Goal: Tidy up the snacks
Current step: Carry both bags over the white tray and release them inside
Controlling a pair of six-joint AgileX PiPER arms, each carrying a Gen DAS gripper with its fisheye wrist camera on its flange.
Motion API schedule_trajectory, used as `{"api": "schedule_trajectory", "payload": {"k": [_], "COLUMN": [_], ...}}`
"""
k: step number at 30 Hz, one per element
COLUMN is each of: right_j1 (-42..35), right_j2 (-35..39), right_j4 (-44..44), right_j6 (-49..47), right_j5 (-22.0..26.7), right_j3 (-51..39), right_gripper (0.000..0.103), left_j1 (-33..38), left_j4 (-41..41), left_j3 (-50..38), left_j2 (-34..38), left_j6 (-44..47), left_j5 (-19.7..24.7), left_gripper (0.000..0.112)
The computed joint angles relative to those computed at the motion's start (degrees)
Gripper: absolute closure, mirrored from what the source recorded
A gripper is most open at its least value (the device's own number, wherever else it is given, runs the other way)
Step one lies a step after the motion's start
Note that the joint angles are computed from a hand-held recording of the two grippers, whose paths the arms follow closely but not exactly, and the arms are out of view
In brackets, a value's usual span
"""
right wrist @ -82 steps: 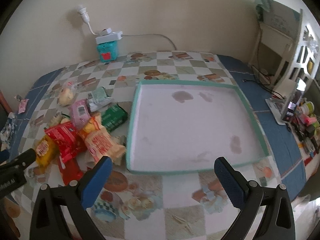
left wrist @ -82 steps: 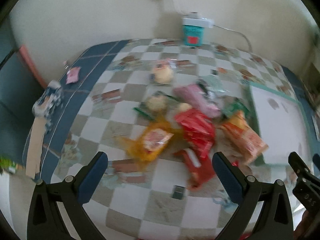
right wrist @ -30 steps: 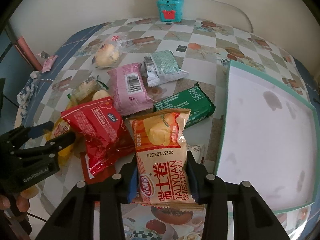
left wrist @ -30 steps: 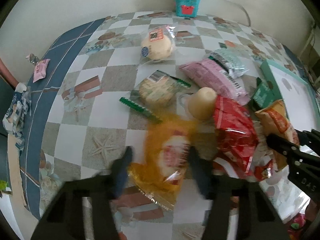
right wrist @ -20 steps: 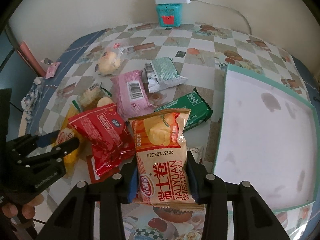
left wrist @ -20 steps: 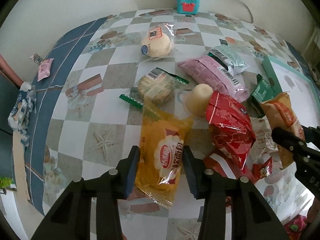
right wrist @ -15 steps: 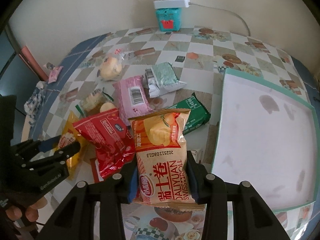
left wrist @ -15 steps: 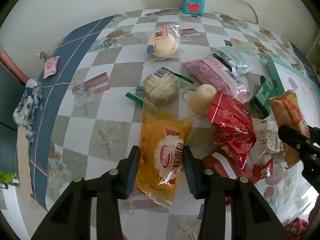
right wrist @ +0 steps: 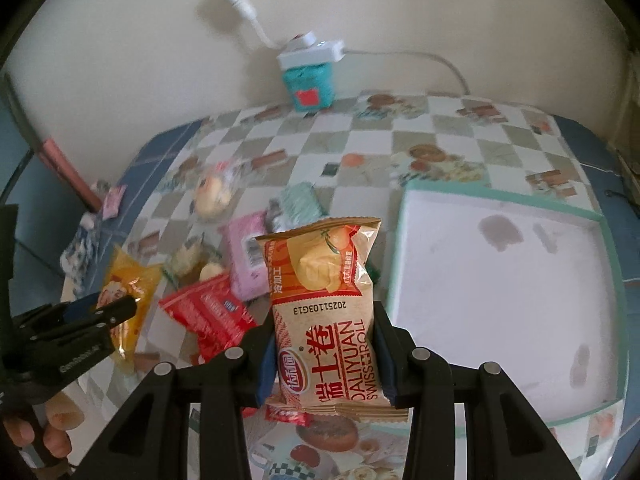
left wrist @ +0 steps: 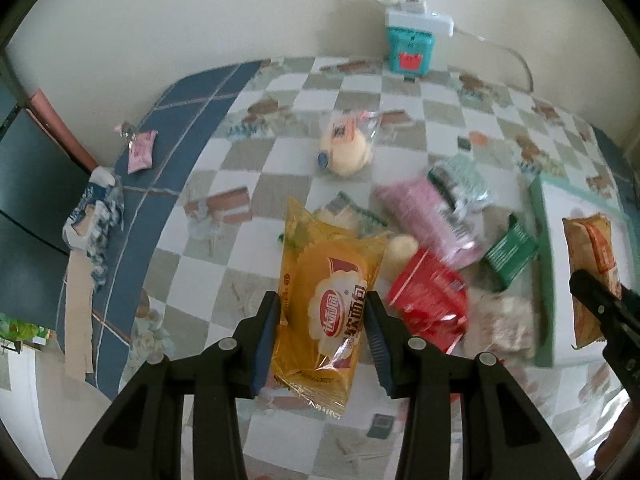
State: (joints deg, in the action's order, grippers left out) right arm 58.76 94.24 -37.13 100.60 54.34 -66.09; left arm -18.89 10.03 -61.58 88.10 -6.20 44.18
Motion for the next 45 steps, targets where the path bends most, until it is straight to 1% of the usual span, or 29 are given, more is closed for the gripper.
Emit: {"api": "schedule_trajectory", "payload": {"k": [5,7,10,13,15,22,26,29,31,38,45], "right_j1": [-0.72,-1.37,-2.75,-3.76,-5.15,-14.92,-21.90,-25.72,-27.58,-32.73,-36.95], "right_j2": [-4.40,-6.82,-11.06,-13.89,-15.15,-21.52,-24.61,-25.55,-26.04,-28.34,-30.60], "right_j4": [-1.69,-2.11,-2.72,-2.94,-2.30,2.55,4.42,5.26,5.35,5.00,5.94], "right_j6": [2.78,3.93,5.31,5.60,5.23,2.43,-0.33,-2.35,-3.24,-6.00,-8.80], "right_j5": [5.43,6.59,7.30,10.29,11.45,10.31,7.20,5.37,4.18,2.94,0.69], "right_j3": [3.40,5.71,9.72,12.62,14.45,23.59,28.13,29.90,30.70,32.19,33.89], "right_gripper": [0.060,0.060,0.060,0.060,0.060,0.060,0.060,0.060,0.060,0.059,0.059], "left_j1": [-5.37,-7.88,-11.93,-15.64,-18.27,-26.28,-29.94,-32.64,-33.79,-37.51,-38.37], "left_j4": [0.66,1.16,1.48,1.91,2.24,2.84,2.74,2.66,2.64,3.19,1.22], "left_j3": [-5.31,-7.05,-10.54,-14.06,-16.59,-26.08,-31.59,-35.91,-38.44,-47.47,-53.88], "left_j2": [0.49,1.17,3.26,5.87,7.82,15.32,20.06,24.08,26.40,34.00,39.09], "left_j6": [-4.12,-5.92,-8.23,-10.03,-11.06,-12.30,-12.35,-12.26,-12.19,-12.30,-12.21], "left_j5": [4.17,5.46,7.45,9.05,10.05,13.18,14.33,15.40,16.09,18.46,20.32], "left_gripper": [0.068,0.068,0.068,0.068,0.068,0.068,0.068,0.068,0.068,0.068,0.066]}}
